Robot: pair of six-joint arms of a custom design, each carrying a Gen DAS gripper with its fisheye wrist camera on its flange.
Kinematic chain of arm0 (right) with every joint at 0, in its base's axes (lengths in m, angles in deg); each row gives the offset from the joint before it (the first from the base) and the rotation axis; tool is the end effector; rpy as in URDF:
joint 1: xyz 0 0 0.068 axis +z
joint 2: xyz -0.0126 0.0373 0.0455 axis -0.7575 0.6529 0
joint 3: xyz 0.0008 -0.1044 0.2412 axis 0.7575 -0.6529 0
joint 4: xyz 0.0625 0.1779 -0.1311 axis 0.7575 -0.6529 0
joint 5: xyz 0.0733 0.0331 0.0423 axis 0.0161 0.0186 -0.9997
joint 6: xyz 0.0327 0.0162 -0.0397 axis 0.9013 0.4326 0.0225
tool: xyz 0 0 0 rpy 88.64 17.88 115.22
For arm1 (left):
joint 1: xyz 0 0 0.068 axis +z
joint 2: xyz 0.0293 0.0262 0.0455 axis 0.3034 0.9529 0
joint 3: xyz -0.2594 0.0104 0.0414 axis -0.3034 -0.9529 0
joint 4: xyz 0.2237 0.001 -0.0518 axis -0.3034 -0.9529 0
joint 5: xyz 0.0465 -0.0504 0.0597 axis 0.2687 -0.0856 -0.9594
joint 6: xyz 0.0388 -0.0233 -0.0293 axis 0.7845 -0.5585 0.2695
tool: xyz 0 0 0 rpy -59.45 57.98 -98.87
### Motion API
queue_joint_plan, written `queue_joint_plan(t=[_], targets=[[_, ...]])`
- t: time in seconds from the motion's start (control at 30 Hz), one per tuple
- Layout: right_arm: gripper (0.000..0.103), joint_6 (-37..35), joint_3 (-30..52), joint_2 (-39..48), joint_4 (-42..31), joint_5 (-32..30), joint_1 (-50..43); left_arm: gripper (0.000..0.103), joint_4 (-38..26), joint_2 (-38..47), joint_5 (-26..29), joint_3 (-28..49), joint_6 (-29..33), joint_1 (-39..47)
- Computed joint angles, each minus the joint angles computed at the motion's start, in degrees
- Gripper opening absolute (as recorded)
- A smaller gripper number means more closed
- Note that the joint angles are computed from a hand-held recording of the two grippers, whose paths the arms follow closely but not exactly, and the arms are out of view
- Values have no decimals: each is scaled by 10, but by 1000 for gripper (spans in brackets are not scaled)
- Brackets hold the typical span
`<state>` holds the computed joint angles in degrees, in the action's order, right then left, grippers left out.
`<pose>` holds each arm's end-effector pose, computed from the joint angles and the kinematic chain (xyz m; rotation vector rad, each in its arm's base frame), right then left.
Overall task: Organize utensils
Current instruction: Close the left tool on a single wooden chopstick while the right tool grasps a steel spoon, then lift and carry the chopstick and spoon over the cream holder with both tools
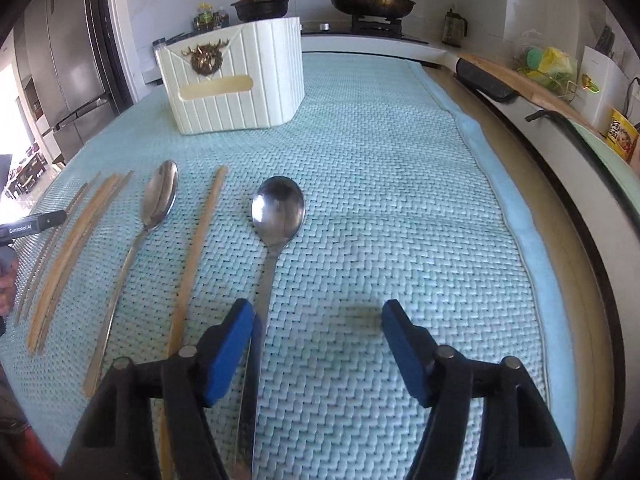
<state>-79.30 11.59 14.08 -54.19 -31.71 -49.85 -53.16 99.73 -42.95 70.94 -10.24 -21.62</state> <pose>0.2344 0.0026 0.1382 -0.2132 2.5165 0.1212 0.2486 -0.1833 0.1088 -0.2184 2.5235 0.0733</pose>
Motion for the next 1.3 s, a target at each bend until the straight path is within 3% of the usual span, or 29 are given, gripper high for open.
queue_joint_plan(t=[0.37,0.53,0.67,0.77,0.87,1.03,1.3], targets=[[67,23,135,118,-29,36,88,103,-2,28,37,38,41,42],[67,40,135,129,1,47,102,98,-2,34,45,52,58,48],[61,50,129,123,3,50,108,62,2,32,44,60,79,30],[36,46,145,135,-1,41,101,31,4,33,52,68,96,17],[36,49,154,141,-5,44,105,7,19,34,56,66,107,7],[36,50,179,143,-34,-4,70,4,34,15,76,46,87,13],[36,37,168,19,-105,-49,44,4,8,-114,58,17,87,-15]])
